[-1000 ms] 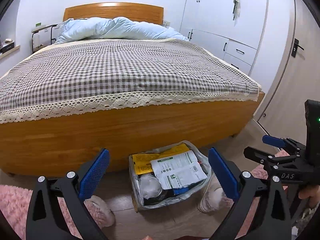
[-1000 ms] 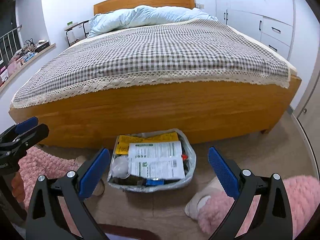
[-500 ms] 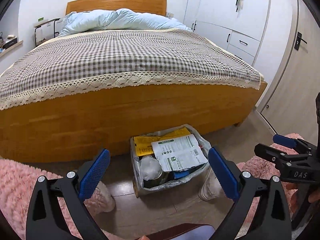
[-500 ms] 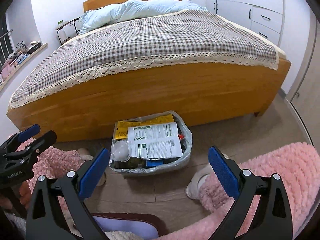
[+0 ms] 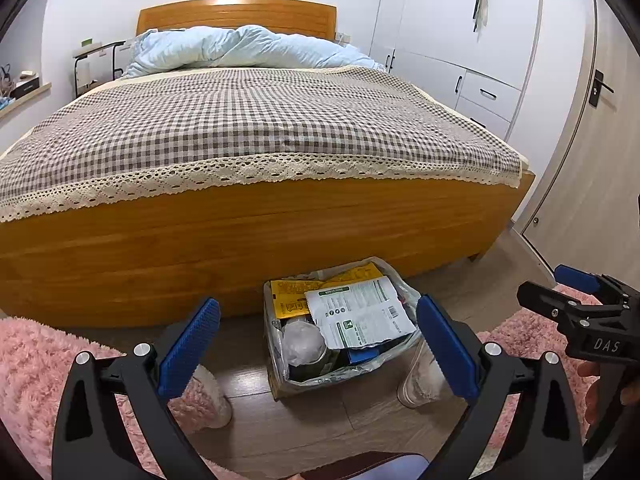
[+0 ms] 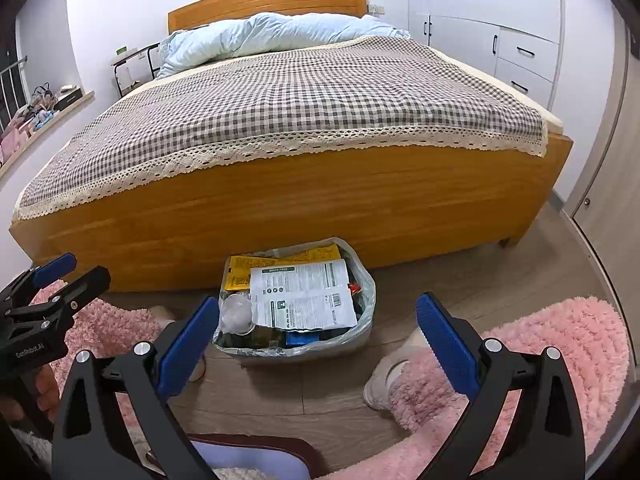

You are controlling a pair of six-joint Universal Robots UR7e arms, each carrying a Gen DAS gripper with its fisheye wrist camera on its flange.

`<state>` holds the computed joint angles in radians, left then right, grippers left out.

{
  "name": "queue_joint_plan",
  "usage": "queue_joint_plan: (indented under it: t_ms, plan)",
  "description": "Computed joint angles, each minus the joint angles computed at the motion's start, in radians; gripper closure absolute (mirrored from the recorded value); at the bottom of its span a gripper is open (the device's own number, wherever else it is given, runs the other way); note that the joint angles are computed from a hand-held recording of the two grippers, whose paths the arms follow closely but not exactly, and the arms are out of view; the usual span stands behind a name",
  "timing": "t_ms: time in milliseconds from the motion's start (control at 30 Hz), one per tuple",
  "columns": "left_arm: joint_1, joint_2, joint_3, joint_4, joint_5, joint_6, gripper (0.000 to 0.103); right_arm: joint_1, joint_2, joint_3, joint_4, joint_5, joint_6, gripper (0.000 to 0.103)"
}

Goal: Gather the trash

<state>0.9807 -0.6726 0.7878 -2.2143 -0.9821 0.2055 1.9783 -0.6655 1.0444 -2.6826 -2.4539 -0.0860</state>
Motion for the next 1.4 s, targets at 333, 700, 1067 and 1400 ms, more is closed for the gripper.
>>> queue_joint_plan:
  t_ms: [333,700,1067,1400]
  plan:
    - [0.000,-0.008,0.013,-0.015,-0.007,0.000,0.007,0.001,0.004,-0.005,0.007,-0.005,0.002,0.008]
    - [0.001,-0.009,0.013,-0.010,-0.010,-0.004,0.007,0.002,0.006,-0.005,0.006,-0.008,-0.002,0.008]
    - [0.002,-0.006,0.007,-0.004,-0.010,-0.010,0.007,0.001,0.007,-0.005,0.009,-0.004,-0.001,0.008]
    - [0.003,-0.004,0.005,-0.005,-0.011,-0.007,0.007,0.001,0.007,-0.005,0.004,-0.004,-0.005,0.008]
